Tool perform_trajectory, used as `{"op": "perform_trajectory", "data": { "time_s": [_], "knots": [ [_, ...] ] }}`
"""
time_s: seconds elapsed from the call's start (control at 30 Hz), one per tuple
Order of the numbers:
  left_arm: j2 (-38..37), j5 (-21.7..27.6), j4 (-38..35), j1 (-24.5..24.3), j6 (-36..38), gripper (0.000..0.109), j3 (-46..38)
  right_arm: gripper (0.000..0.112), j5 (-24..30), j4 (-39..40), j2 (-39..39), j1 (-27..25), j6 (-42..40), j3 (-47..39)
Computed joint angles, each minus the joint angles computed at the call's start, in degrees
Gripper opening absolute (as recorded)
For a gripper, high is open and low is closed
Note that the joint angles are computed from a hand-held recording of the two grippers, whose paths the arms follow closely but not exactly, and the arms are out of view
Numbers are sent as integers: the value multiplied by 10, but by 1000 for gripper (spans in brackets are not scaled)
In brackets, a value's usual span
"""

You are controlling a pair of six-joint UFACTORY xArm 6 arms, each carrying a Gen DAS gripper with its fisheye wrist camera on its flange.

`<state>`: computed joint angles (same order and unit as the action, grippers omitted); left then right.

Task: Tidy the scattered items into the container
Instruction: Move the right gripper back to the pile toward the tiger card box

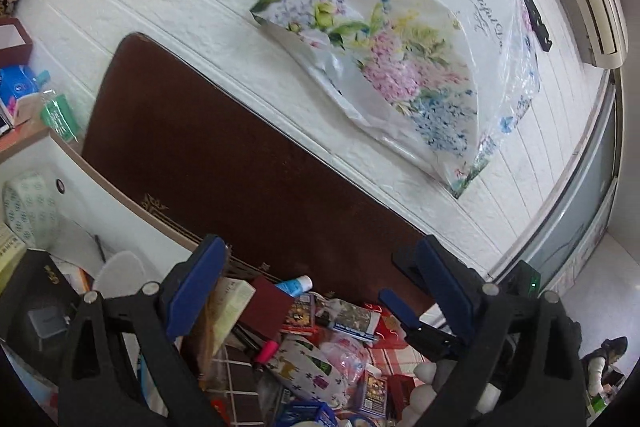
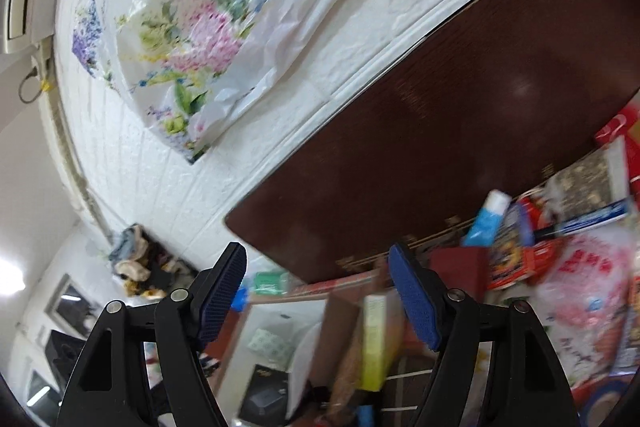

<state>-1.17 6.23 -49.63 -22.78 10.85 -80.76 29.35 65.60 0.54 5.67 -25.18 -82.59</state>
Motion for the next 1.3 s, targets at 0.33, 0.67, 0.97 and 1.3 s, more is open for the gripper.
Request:
{"op": "perform_trajectory", "data": {
  "time_s": [0.33,0.67,0.97,1.3],
  "knots": [
    [90,152,-29,-41,41,96,-120,75,-7,-93,-104,-110,102,115],
    [198,334,129,-150,33,96,-275,75,10,-371,-340,-273,231,406],
    [309,455,313,-253,-50,96,-390,75,24,-428,-444,-383,81,559],
    [417,558,342,-270,-82,96,-512,75,32,-329,-362,-363,-85,509]
  ]
}}
